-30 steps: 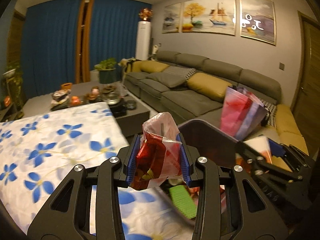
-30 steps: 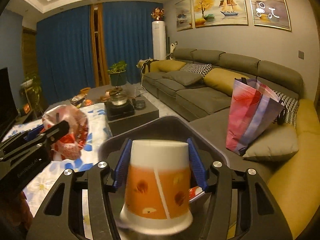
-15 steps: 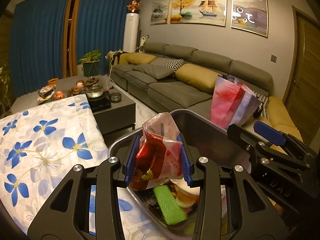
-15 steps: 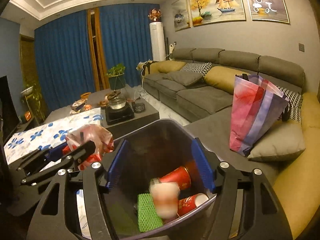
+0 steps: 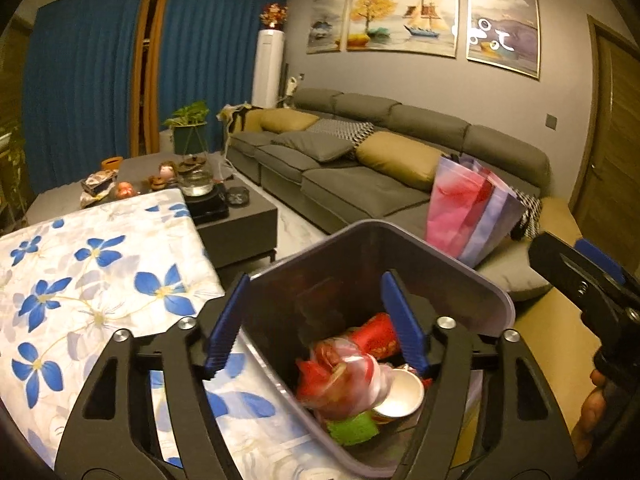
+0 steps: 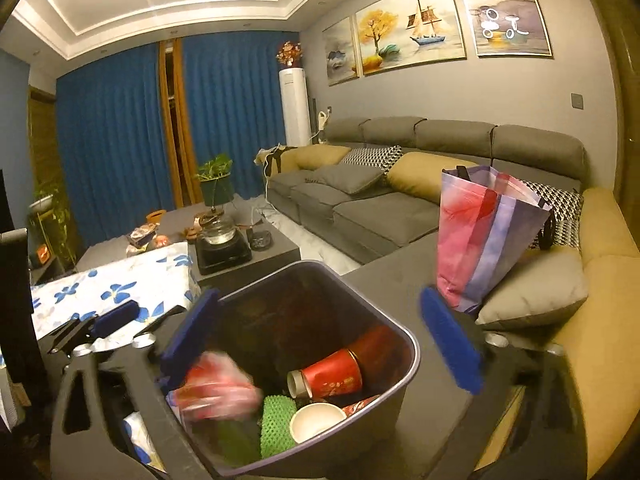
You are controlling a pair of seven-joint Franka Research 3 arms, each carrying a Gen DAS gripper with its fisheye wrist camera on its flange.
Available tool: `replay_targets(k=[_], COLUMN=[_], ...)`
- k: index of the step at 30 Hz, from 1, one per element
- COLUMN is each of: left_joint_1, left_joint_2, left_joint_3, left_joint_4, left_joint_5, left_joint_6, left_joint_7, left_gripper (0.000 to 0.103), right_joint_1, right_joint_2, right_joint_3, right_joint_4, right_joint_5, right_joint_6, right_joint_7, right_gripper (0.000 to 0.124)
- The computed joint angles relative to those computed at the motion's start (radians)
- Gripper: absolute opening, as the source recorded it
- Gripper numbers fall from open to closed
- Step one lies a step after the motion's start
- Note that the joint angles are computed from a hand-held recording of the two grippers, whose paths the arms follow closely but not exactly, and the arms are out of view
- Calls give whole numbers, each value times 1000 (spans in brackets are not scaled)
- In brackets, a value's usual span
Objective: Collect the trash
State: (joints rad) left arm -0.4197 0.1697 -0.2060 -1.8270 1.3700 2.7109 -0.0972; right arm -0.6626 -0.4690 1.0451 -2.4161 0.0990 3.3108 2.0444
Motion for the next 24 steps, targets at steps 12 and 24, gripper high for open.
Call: replay_targets(k=[12, 24], left_joint_1=[50, 71], left_joint_2=[-311, -725], left_joint_3=[-99, -218], left_joint_4=[-298, -633], left_joint_5=[-85, -342], left_joint_6=[-278, -449], left_joint_7=[-70, -38], left_gripper=[97, 97], right_joint_1=[134, 318], right_joint_2=[-143, -282], right_joint_3=[-18, -54], right_joint_4=[-55, -98], right_joint_5=[-40, -103], right_joint_6=[-51, -177], right_joint_7=[44, 194], right_gripper=[98, 98])
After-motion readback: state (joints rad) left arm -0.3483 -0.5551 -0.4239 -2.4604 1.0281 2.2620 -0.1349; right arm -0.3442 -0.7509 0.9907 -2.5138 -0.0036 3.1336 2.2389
